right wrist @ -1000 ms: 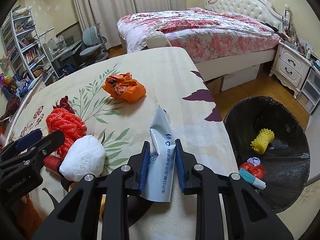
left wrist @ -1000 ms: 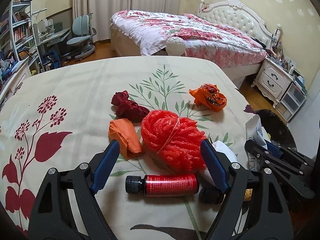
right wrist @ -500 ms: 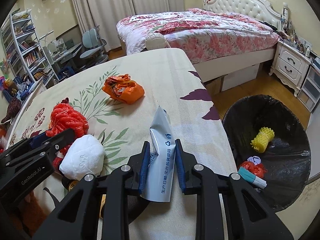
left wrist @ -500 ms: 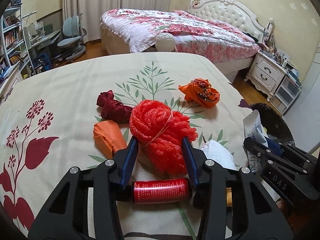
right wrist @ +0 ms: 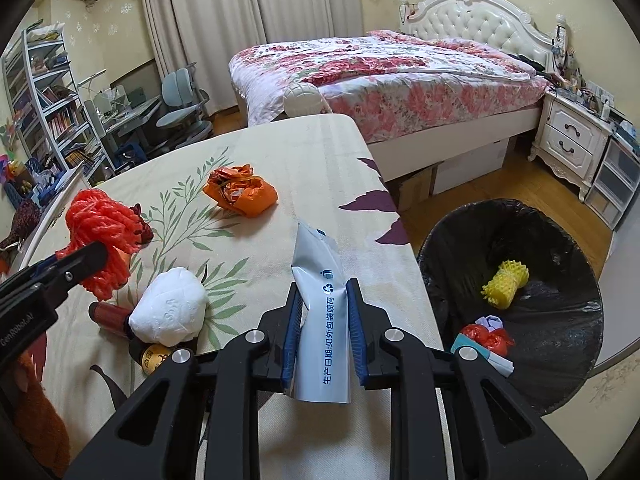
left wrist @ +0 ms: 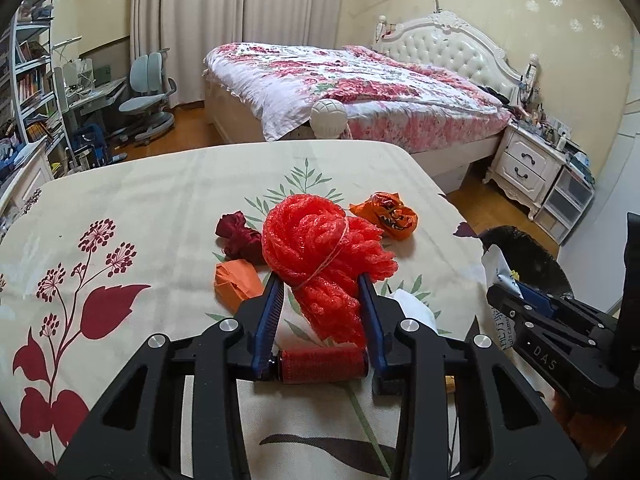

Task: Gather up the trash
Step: 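Grasp the red mesh ball with the left gripper while the right holds the packet, then carry the packet and red mesh ball over the black bin and open both grippers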

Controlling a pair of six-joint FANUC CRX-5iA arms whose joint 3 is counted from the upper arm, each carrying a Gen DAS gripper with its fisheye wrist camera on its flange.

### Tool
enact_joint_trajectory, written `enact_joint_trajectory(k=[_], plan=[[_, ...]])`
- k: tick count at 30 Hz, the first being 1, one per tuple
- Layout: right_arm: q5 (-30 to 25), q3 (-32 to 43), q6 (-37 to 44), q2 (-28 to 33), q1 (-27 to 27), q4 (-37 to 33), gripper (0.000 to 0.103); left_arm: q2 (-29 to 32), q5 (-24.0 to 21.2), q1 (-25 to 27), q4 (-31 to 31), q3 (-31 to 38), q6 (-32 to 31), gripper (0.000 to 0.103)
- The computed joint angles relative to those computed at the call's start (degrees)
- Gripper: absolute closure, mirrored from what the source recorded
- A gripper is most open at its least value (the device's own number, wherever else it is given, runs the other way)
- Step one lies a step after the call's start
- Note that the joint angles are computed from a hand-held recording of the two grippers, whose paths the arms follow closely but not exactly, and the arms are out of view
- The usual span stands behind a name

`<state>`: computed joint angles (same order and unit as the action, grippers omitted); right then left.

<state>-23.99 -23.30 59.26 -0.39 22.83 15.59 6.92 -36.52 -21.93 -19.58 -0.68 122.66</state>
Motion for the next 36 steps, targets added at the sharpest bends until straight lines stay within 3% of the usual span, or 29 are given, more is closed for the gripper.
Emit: enact_joint_trajectory(k=[9, 19, 26, 36], plan=[[2.9, -5.4, -10.1, -4.2, -2.4, 10.9, 0.08, 0.1, 0.8, -3.6, -2.1, 1.9, 0.6, 0.067], [5.1, -10.2, -22.5, -6.2, -8.7, 24.1, 0.08, 6.0, 1.4, -7.5, 0.1, 7.5, -3.4, 0.067], [6.5, -11.4, -27.5, -5.5, -13.2, 29.6, 0.08, 11.1, 0.7, -9.6, 1.6, 12.1, -6.2, 0.067], [7.8, -11.1, -29.3, -3.2, -16.7, 30.4, 0.08, 18.1, -1.1, -11.9, 2.1, 19.8, -8.8, 0.067]])
